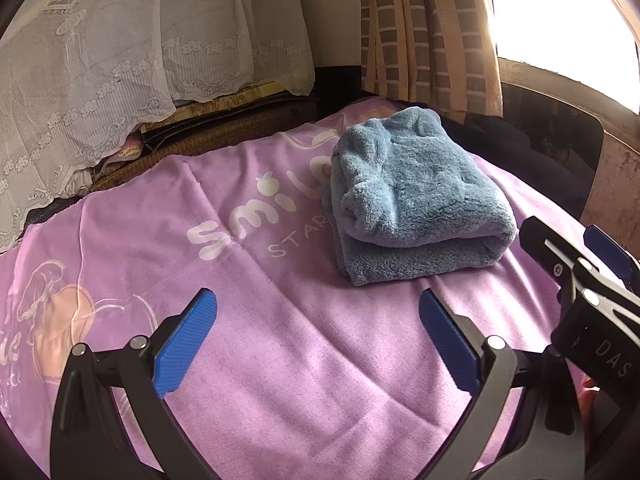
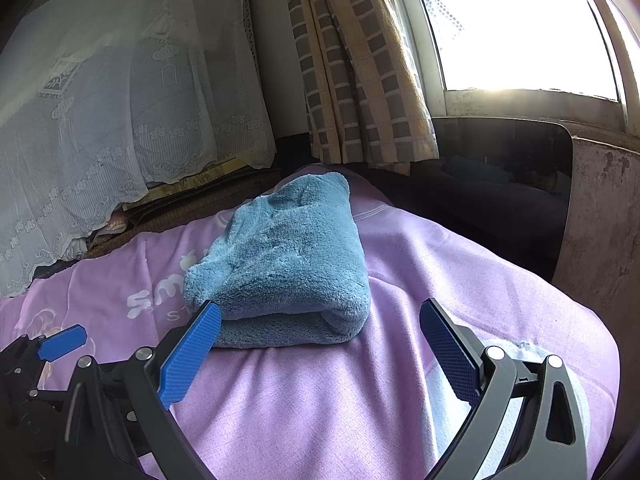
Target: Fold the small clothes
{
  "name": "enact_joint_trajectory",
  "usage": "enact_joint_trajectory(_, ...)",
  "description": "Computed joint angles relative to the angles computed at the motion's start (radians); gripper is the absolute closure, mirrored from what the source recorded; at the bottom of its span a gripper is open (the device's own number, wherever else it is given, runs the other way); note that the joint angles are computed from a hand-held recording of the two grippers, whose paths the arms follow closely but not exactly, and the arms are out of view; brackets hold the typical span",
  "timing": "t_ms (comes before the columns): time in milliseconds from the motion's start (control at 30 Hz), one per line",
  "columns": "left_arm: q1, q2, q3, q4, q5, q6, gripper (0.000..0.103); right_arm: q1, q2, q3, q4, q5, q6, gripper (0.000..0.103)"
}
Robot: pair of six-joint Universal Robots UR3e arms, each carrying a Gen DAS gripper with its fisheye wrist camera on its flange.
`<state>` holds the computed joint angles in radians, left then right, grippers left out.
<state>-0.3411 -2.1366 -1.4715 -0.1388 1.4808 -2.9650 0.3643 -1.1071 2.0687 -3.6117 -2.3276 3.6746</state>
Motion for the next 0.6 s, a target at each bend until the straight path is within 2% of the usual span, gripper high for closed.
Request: enact_joint_trajectory(600,0.003,-0.004,0.012,-0.019,-0.009,0.001,0.005,0.008,-0.002,0.004,0.003,-0.008,0.020,0.004)
